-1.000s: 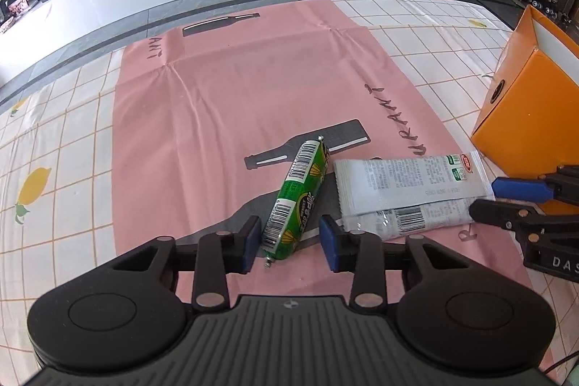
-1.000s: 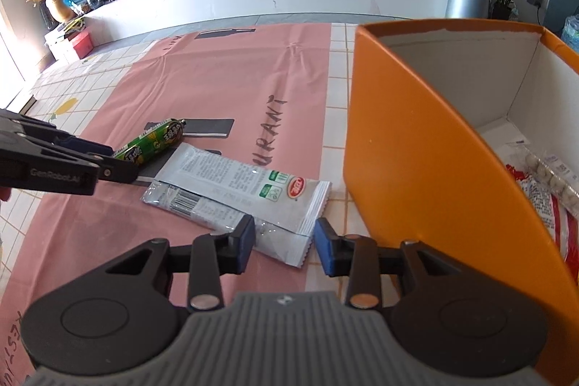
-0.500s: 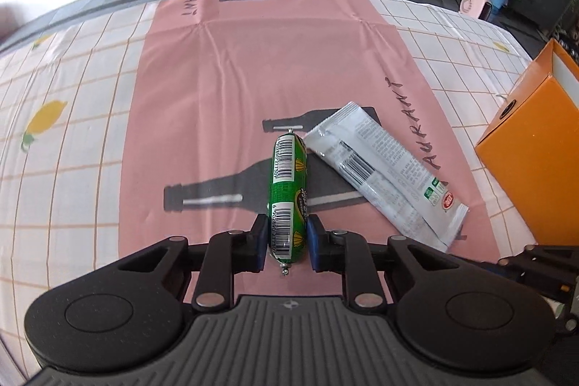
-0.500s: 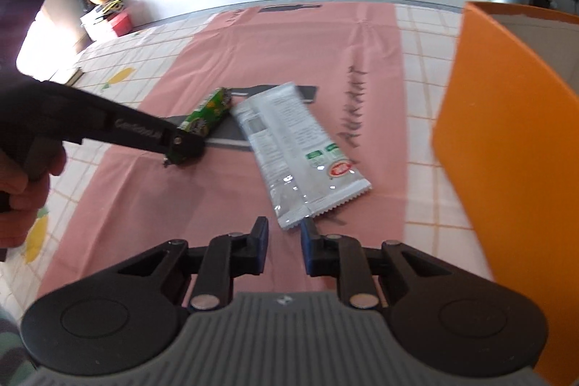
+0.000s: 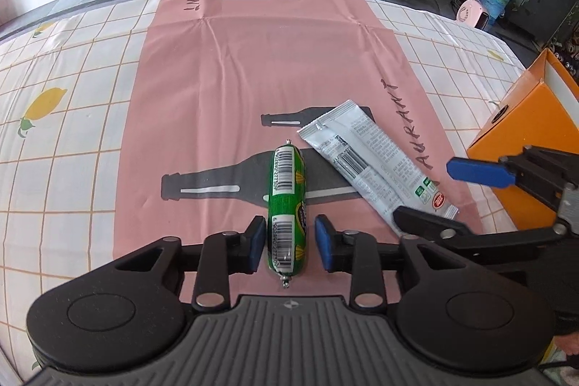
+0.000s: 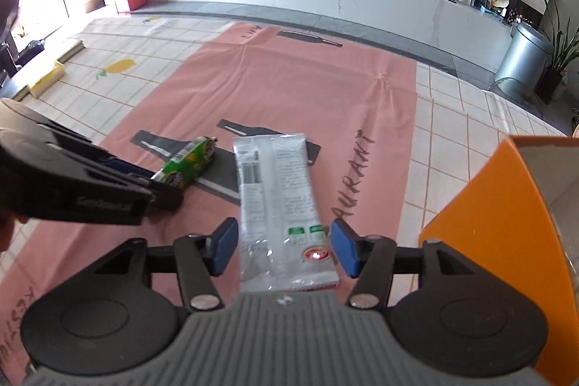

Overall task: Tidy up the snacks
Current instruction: 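Grasp the green sausage with the left tool while the right tool grasps the white packet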

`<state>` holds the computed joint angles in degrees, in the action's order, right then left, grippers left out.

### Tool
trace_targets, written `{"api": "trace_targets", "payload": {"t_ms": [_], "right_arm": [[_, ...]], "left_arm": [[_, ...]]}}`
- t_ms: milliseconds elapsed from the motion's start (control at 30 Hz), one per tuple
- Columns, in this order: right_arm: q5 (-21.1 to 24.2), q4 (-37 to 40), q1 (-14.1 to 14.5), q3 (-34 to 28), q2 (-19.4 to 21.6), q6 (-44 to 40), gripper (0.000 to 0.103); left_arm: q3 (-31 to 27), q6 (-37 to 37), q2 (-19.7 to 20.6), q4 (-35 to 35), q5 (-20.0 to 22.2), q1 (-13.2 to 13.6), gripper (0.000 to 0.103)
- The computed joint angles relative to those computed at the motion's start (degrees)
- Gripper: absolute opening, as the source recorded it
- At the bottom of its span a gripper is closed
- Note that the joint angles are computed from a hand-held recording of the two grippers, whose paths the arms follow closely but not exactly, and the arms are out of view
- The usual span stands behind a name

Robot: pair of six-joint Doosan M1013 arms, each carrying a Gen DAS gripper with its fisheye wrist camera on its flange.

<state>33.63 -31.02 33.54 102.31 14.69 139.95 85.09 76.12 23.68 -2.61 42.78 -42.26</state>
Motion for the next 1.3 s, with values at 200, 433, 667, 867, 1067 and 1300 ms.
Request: {"api": "trace_targets", "payload": {"t_ms": [200, 433, 667, 867, 1067, 1300], "right_arm": [[-3.0, 4.0, -1.8, -0.3, 1.4, -4.9, 0.077], [-4.7, 3.8, -2.2, 0.0, 2.1, -5.3, 0.076], [-5.9, -1.4, -1.0, 0.8, 1.9, -1.6, 0.054], [-4.1, -7.8, 0.3, 1.3, 1.8, 8.6, 0.049], [0.1, -10.5, 1.5, 1.7, 1.1, 17.5, 0.047], [0.3, -8.7, 1.9, 3.9, -1.0, 21.8, 0.046]], "left_arm": [[0.7, -3.7, -0.1, 3.2, -2.4, -0.2, 0.044], [1.2, -4.0, -0.3, 4.6, -3.4, -0.5, 0.047], [1.0, -4.3, -0.1, 6.9, -3.1, -1.1, 0.047], [1.2, -5.0, -0.1, 11.1, -3.1, -2.0, 0.027], [1.5, -6.7, -0.1, 12.9, -3.9, -2.5, 0.025], [0.7, -3.3, 0.1, 9.3, -2.2, -2.7, 0.025]]}}
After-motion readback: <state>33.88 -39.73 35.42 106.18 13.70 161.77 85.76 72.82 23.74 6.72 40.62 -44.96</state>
